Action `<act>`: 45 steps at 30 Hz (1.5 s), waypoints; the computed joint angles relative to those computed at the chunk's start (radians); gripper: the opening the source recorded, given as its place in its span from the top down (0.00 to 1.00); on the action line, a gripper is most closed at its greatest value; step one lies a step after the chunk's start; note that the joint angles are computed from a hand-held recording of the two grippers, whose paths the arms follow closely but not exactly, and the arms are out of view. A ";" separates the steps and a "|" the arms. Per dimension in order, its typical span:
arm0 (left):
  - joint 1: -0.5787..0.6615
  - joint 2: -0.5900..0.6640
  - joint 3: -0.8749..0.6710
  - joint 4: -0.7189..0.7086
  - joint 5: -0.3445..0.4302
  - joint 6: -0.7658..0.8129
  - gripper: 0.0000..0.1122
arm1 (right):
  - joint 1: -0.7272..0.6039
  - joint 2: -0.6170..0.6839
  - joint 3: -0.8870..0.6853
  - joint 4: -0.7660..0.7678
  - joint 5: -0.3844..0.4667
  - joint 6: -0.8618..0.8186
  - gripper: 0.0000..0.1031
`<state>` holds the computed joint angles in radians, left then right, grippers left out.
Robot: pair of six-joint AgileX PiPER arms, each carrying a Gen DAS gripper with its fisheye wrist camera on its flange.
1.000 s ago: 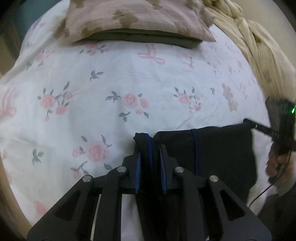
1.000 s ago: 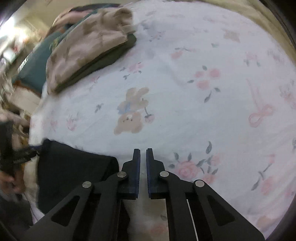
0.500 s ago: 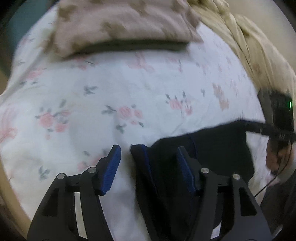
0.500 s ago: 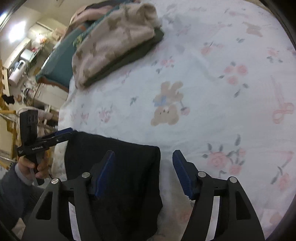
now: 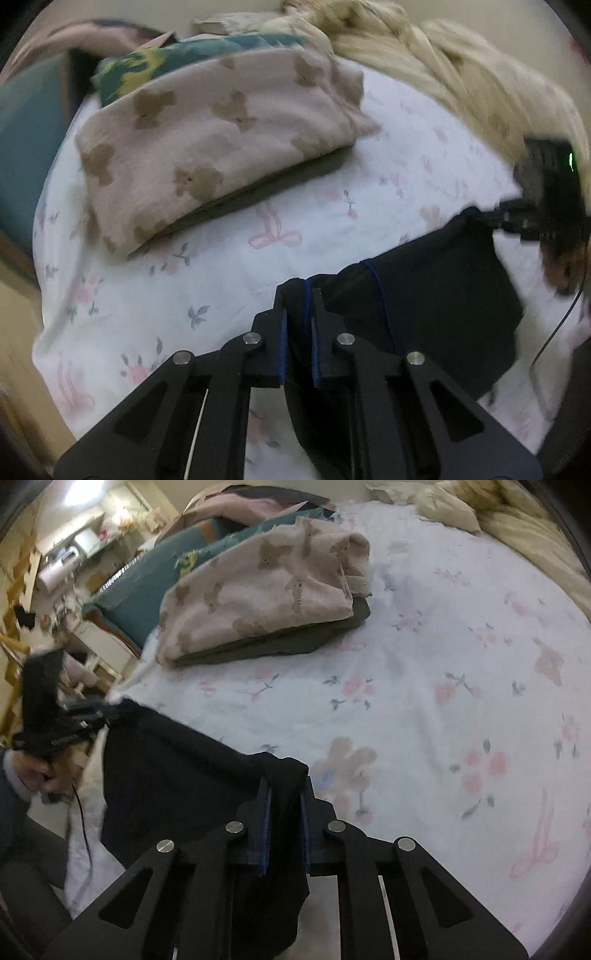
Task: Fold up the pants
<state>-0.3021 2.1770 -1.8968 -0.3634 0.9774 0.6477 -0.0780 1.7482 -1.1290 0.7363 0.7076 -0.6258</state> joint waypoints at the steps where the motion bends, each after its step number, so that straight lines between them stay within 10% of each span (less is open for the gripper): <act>1: -0.012 -0.014 0.038 0.022 -0.042 0.026 0.93 | 0.005 -0.005 0.012 0.002 -0.016 -0.031 0.88; 11: 0.027 -0.360 0.516 -0.210 -0.326 0.632 0.93 | 0.090 -0.345 0.287 0.018 -0.198 -0.247 0.88; 18: 0.016 -0.581 0.858 -0.452 -0.527 1.210 0.93 | 0.312 -0.568 0.414 -0.420 -0.285 0.128 0.88; 27: 0.038 -0.702 1.109 -0.383 -0.534 1.385 0.89 | 0.561 -0.557 0.507 -0.794 -0.144 0.551 0.89; 30: 0.006 -0.698 1.123 -0.132 -0.559 1.163 0.81 | 0.530 -0.533 0.488 -0.764 -0.049 0.537 0.89; 36: 0.130 -0.674 0.812 -0.049 -0.134 0.770 0.81 | 0.320 -0.684 0.388 -0.589 0.144 0.394 0.84; 45: -0.014 -0.366 0.469 -0.108 0.005 -0.099 0.81 | 0.237 -0.357 0.245 -0.236 0.012 0.460 0.84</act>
<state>-0.3157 1.8113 -1.4275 -0.4714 0.9828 0.5485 0.1591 1.3915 -0.8842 0.5006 0.7195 -0.1656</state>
